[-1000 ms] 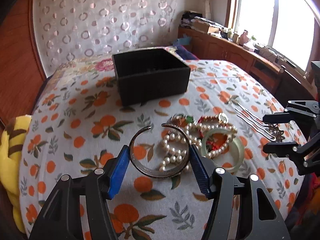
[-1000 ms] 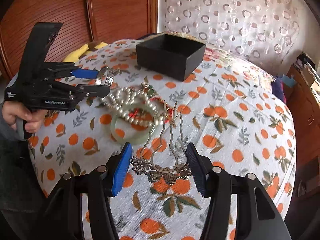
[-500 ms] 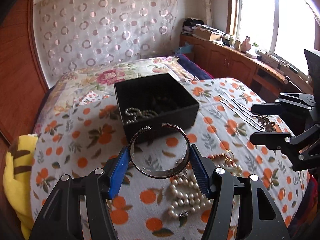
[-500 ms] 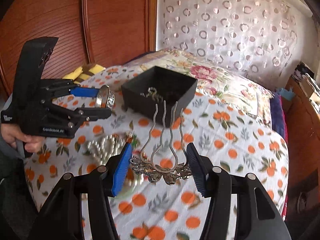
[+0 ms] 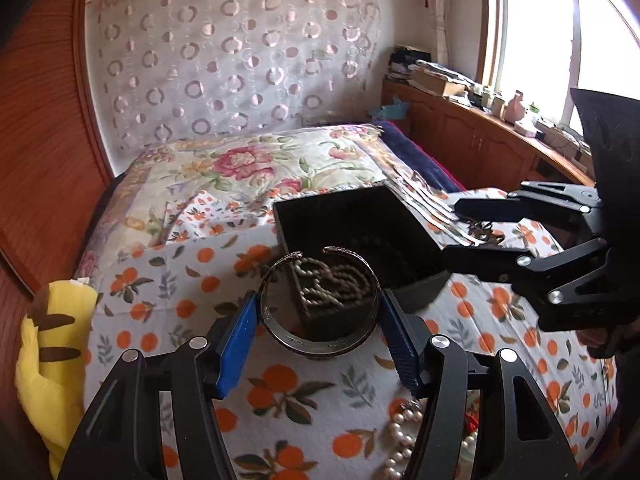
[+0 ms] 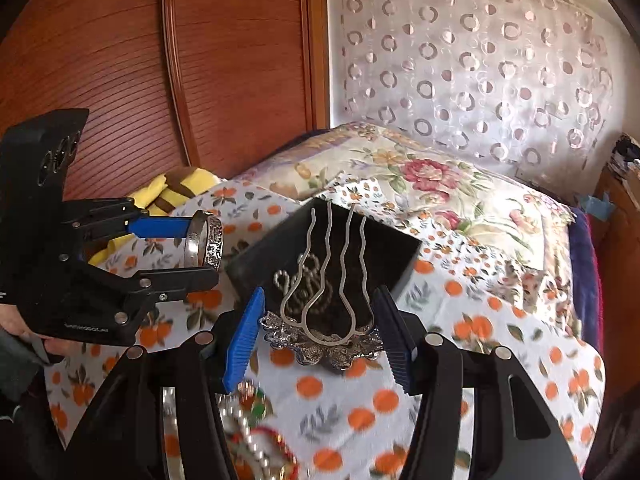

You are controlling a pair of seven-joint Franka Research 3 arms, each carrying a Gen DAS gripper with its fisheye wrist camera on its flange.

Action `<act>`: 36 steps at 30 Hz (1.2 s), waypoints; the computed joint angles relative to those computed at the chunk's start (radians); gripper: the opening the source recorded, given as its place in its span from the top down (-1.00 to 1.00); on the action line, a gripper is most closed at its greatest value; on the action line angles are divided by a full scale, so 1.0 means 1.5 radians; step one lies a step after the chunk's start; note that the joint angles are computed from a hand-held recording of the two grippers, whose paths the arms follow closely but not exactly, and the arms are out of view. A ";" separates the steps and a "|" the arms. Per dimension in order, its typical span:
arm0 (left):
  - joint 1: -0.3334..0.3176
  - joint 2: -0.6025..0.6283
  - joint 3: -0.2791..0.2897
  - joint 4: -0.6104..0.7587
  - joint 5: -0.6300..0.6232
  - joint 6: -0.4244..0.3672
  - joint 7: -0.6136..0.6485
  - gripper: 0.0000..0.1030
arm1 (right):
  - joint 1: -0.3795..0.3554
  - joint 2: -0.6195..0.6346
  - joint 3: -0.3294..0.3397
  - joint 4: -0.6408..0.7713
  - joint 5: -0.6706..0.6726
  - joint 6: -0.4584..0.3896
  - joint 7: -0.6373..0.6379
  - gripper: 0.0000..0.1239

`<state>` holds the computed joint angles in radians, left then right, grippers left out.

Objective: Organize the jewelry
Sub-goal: 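Carry the bangle into the black box and open the left tool while the right tool carries the hairpin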

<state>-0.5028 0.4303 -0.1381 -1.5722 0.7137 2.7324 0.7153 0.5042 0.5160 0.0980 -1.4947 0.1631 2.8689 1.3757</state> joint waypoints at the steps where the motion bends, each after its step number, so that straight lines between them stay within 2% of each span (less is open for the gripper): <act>1: 0.002 0.002 0.000 0.006 -0.003 -0.002 0.003 -0.13 | -0.005 0.013 0.007 0.018 0.006 -0.006 -0.006 0.05; 10: 0.012 0.024 0.003 0.043 -0.024 -0.010 0.027 -0.13 | -0.011 0.083 0.017 0.104 0.031 -0.036 -0.022 0.04; 14: 0.012 0.040 0.003 0.065 -0.035 -0.018 0.042 -0.13 | -0.012 0.084 0.013 0.102 0.037 -0.025 -0.017 -0.08; 17: 0.012 0.054 0.001 0.087 -0.047 -0.027 0.059 -0.13 | -0.014 0.070 0.010 0.080 0.044 0.002 -0.010 -0.10; 26: -0.002 0.133 -0.002 0.202 -0.098 -0.062 0.130 -0.13 | -0.003 0.062 -0.041 0.055 0.018 0.034 0.076 -0.10; 30: -0.011 0.169 -0.002 0.258 -0.120 -0.084 0.164 -0.13 | 0.016 0.067 -0.077 0.055 -0.015 0.038 0.125 -0.10; 36: -0.028 0.238 0.008 0.370 -0.150 -0.132 0.210 -0.13 | 0.015 0.072 -0.088 0.050 -0.042 0.046 0.164 -0.10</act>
